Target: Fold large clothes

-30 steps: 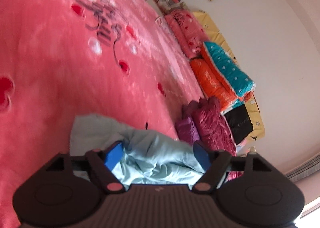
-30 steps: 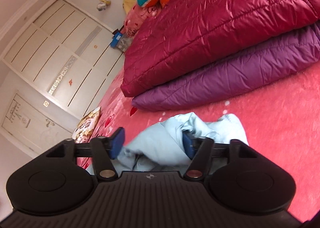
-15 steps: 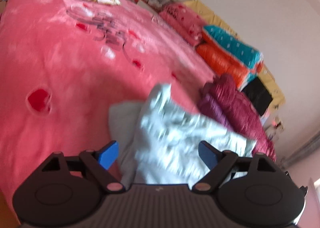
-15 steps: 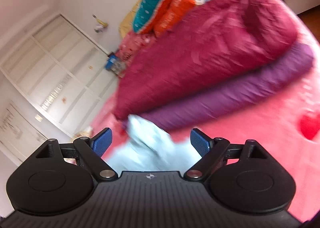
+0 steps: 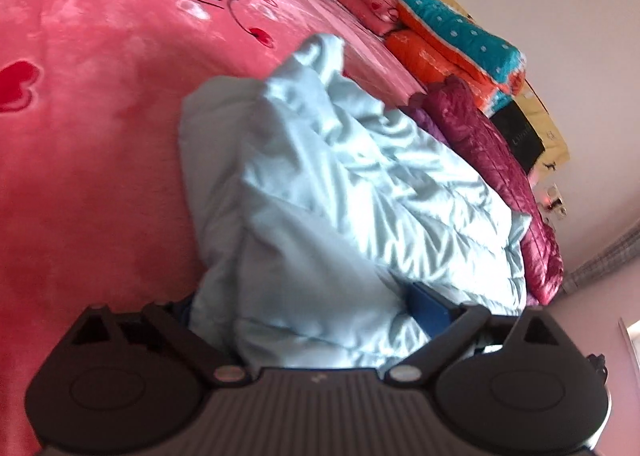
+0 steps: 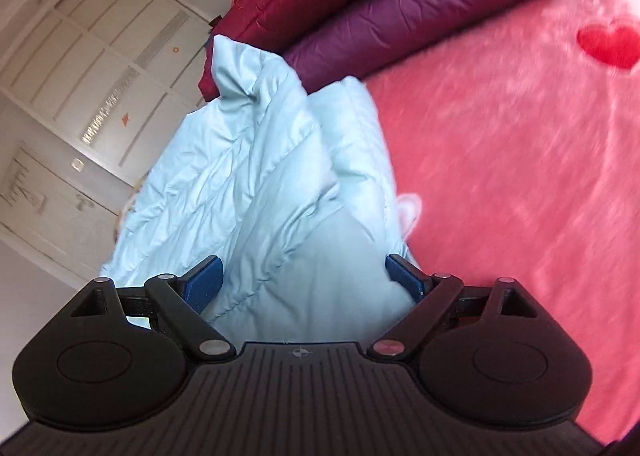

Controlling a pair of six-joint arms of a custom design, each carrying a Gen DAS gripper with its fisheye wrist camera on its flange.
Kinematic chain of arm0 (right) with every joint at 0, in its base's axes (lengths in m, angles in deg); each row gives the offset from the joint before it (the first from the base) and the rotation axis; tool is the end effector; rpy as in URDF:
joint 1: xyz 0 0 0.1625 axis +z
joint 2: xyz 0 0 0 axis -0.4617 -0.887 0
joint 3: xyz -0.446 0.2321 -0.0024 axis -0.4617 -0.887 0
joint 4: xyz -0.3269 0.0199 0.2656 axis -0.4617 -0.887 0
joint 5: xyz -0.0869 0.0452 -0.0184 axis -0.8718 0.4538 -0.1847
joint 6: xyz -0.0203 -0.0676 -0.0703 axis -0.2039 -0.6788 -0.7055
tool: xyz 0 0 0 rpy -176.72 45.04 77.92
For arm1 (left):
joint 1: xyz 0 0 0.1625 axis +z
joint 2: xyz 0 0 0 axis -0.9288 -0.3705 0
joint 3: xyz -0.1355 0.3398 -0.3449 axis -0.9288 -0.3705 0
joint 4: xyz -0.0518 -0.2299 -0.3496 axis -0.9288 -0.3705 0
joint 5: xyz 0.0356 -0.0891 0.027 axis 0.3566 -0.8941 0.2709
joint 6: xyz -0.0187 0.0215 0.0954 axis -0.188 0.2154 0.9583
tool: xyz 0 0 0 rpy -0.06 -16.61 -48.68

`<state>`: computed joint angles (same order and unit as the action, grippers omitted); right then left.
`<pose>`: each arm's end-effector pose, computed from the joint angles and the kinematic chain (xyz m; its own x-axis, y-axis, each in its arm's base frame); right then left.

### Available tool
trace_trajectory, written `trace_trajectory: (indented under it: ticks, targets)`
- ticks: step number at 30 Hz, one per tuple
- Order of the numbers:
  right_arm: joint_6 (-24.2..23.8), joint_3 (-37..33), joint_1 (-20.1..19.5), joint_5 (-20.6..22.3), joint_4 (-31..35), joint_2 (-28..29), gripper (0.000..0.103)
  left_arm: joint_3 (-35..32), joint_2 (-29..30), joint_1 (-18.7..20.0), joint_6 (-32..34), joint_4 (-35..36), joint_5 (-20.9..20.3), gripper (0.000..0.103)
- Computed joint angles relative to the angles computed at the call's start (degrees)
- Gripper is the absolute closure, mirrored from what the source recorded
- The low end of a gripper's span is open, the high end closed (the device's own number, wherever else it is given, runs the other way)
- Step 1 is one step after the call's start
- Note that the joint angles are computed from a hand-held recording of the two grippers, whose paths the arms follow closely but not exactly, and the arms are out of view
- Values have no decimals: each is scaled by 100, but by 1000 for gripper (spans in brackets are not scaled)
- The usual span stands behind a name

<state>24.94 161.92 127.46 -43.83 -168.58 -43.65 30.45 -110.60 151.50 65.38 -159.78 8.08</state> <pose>0.2353 -0.5658 0.1055 -0.9931 -0.0885 -0.0769 -0.0198 0.7734 -0.6336 0.0796 -0.6582 0.3751 -0.9882 -0.1193 -0.0961 -0.0158 0.7034 -0.7106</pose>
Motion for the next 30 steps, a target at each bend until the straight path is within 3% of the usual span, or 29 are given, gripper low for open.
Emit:
trace_trajectory:
  ticks: [2,3,4,7,10,13,20,24,26,30]
  targets:
    - [256,101,-121,367,-70,-50,0,-40,-4,-23,-54,166,-86,17]
    - [391,169,-187,556,-121,-77,8,-37,-13,-28,-102,212,-111,24]
    - [531,220,-243,698,-139,-104,24,-36,-29,-27,-149,276,-147,33]
    - [926,354,-380,999,-328,-41,48,4,-82,-25,-267,442,-275,51]
    - [1111,649,-415,1006,-624,-134,58,70,-142,-105,-247,595,-264,62]
    - [1166,952,-386,844,-811,-347,62,131,-242,-204,-200,845,-287,67]
    - [1225,1715,-143,257,-972,-1249,64,348,-515,-415,-69,1503,-555,68]
    - [1054,2295,-57,-181,-1088,-1765,63,435,-496,-512,-36,1663,-356,60]
    - [1000,2470,-92,-351,-1043,-1893,56,484,-487,-598,-133,1561,-137,56]
    - [1004,2560,-48,-969,-1164,-1906,25,627,-681,-834,-16,1393,489,42]
